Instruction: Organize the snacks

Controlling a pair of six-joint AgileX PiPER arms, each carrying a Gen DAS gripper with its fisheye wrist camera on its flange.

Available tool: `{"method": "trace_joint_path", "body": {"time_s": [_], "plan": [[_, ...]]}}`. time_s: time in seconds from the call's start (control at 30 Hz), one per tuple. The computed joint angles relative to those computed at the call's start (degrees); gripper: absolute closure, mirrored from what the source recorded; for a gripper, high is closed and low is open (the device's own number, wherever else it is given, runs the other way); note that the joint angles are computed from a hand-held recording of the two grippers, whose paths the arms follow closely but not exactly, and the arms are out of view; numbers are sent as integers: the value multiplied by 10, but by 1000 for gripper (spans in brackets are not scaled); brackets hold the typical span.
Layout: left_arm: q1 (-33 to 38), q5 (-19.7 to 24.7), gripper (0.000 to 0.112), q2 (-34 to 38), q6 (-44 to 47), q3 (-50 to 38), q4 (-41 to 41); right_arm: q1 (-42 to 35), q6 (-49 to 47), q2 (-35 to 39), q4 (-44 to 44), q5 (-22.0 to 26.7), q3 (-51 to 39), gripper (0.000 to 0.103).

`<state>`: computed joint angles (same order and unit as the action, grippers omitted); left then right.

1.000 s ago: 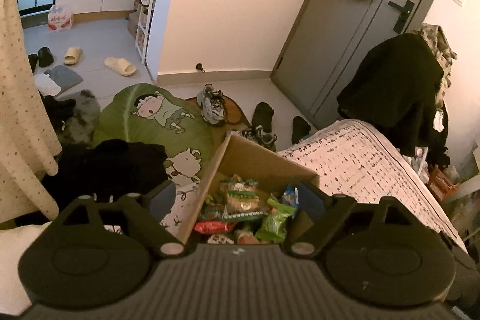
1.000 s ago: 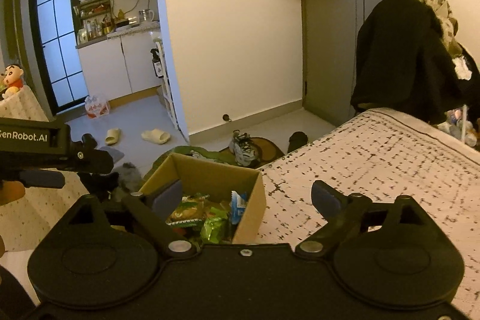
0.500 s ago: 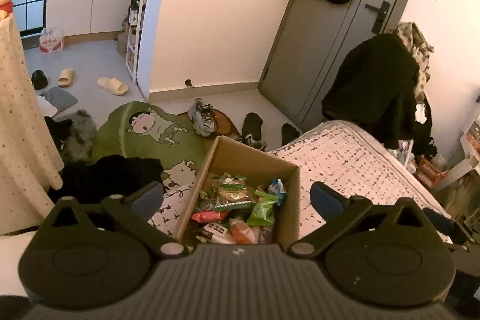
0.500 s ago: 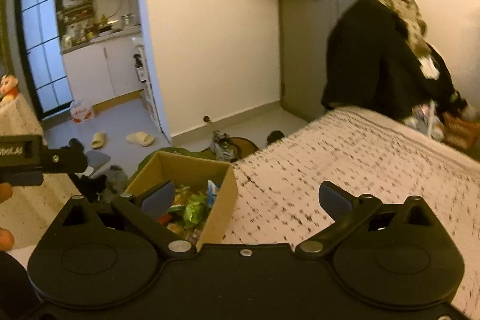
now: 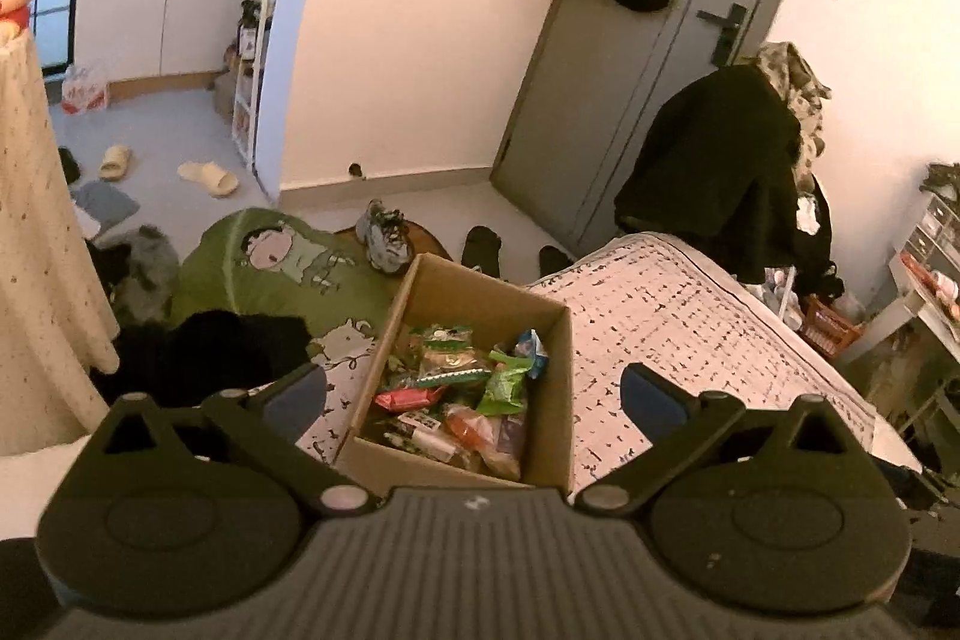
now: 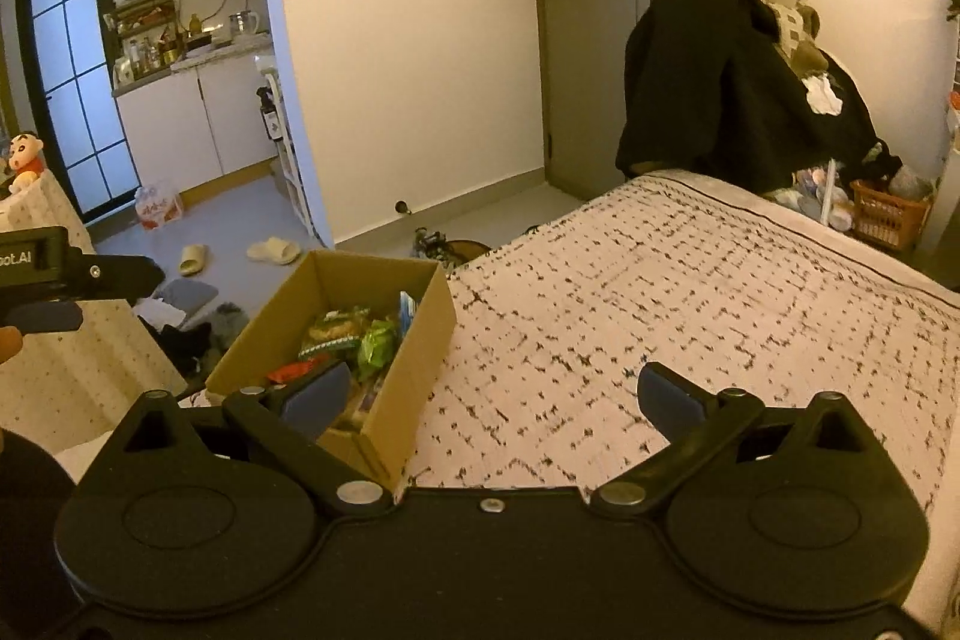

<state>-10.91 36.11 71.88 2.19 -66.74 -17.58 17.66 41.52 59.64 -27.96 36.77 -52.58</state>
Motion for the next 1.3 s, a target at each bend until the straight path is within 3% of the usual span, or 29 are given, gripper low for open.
{"method": "trace_joint_path", "body": {"time_s": [0.27, 0.67, 1.3], "plan": [[-21, -1, 9, -31, -16, 32, 33, 19, 33, -42, -20, 43, 18, 0], [-8, 31, 9, -49, 12, 45, 26, 57, 67, -86, -31, 90, 37, 0], [46, 59, 9, -77, 101, 56, -19, 60, 49, -128, 18, 107, 54, 0]]}}
